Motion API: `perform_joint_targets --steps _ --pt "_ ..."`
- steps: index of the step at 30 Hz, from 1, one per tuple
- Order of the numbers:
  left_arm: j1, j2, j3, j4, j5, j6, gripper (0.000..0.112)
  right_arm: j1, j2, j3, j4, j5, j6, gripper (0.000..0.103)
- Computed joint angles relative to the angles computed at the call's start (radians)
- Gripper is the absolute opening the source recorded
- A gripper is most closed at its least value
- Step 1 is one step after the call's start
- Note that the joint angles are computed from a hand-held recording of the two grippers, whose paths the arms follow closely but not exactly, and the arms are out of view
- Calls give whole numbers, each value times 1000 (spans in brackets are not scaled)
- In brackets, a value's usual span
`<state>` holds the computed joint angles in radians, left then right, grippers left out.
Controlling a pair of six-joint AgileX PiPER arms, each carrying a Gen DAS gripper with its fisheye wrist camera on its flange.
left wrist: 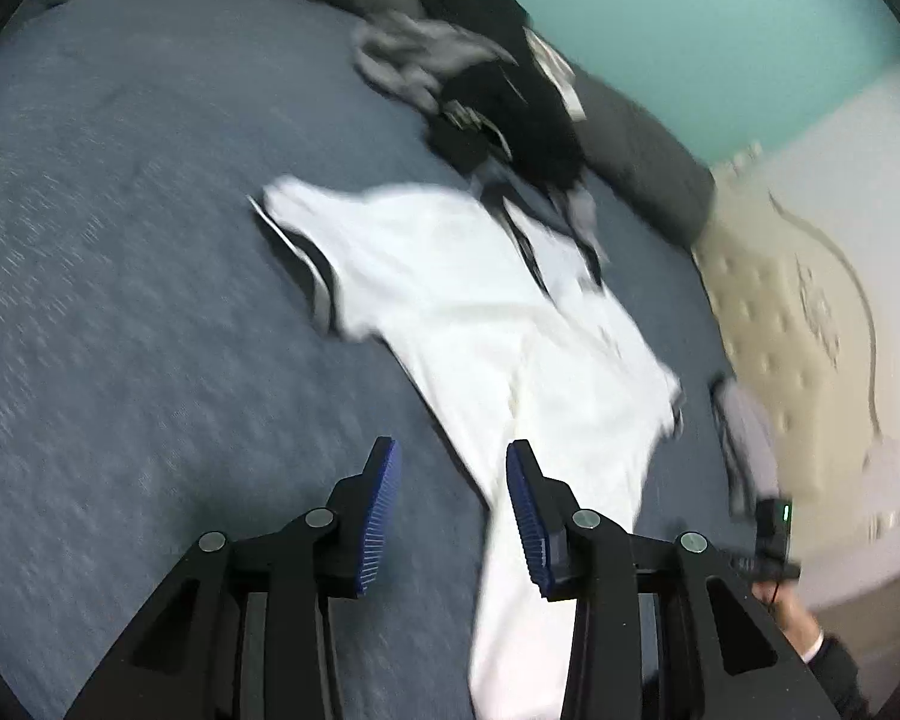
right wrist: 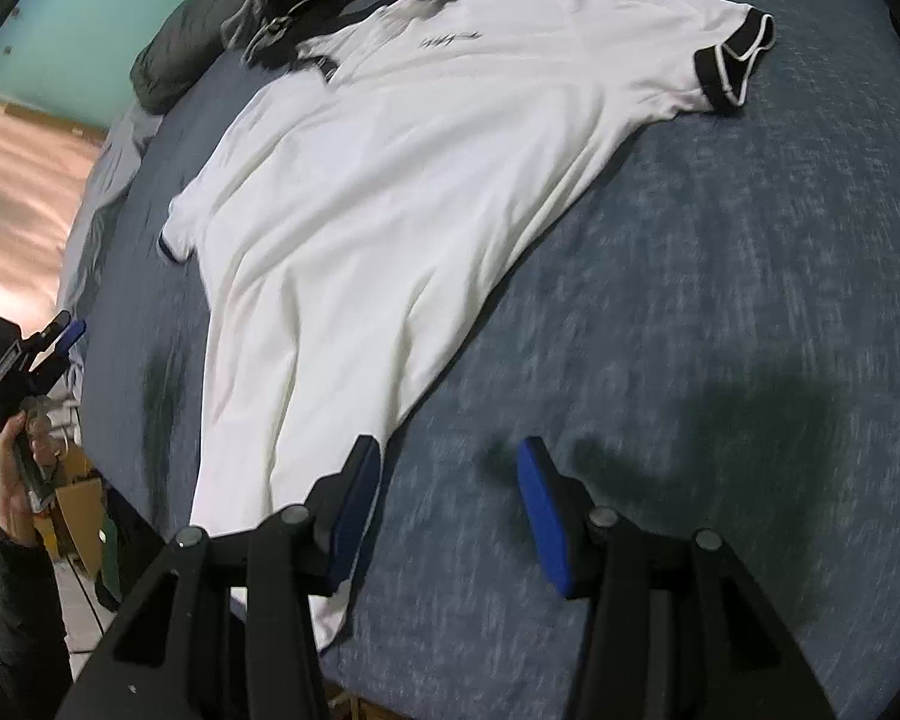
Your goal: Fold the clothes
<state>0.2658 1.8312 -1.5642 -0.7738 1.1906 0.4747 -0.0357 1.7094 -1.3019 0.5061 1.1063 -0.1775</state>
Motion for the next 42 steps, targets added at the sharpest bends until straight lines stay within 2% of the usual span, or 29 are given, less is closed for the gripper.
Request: perform_joint_targets --steps 6,11,27,29,31,33,37,42 --pt "-117 -117 247 -1 -44 84 40 -32 -129 118 66 -22 8 49" --pt "-208 -148 363 45 -104 100 39 -40 -191 173 97 -49 35 49" --pt "-324 -76 467 118 -245 84 39 -57 -243 239 123 -65 17 49" --pt "-326 -70 474 121 -254 89 35 -49 -236 243 121 -65 19 49" --pt "-331 -71 482 129 -264 94 11 -43 -227 244 117 -64 24 49" --pt "-334 -77 488 132 -263 105 1 -41 -223 245 114 -69 26 49" --pt "-331 -103 492 119 -238 131 1 -40 -216 242 115 -74 35 49" --pt "-273 -161 461 66 -154 192 1 -26 -217 231 111 -68 42 49"
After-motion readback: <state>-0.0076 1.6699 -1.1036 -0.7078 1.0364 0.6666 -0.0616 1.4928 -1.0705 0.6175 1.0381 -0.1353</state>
